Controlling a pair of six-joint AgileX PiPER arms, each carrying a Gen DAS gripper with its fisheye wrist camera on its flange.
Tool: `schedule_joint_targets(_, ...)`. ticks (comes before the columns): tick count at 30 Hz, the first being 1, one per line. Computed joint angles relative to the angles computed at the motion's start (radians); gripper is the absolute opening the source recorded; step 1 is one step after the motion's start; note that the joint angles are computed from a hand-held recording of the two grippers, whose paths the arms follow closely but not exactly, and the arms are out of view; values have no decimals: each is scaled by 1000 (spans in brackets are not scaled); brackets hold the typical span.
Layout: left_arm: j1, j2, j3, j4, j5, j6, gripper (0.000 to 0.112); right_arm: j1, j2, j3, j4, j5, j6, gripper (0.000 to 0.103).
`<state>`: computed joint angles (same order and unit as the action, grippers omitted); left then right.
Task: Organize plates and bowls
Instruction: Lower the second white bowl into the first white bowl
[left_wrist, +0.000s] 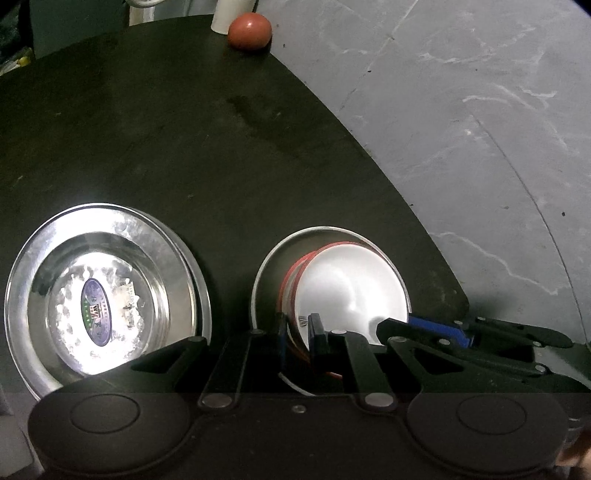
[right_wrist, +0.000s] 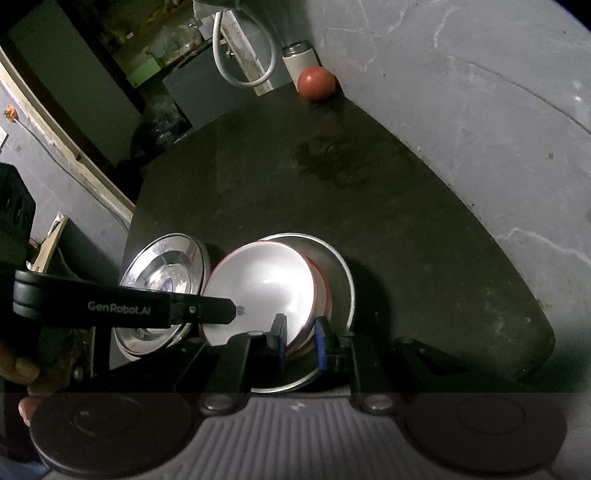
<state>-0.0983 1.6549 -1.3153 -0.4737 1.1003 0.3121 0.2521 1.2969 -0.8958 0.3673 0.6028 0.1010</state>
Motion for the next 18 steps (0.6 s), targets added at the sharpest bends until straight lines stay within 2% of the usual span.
schedule_joint_targets(18, -14, 19, -18, 22, -3, -41, 12, -7, 13, -23, -5, 34, -8, 23)
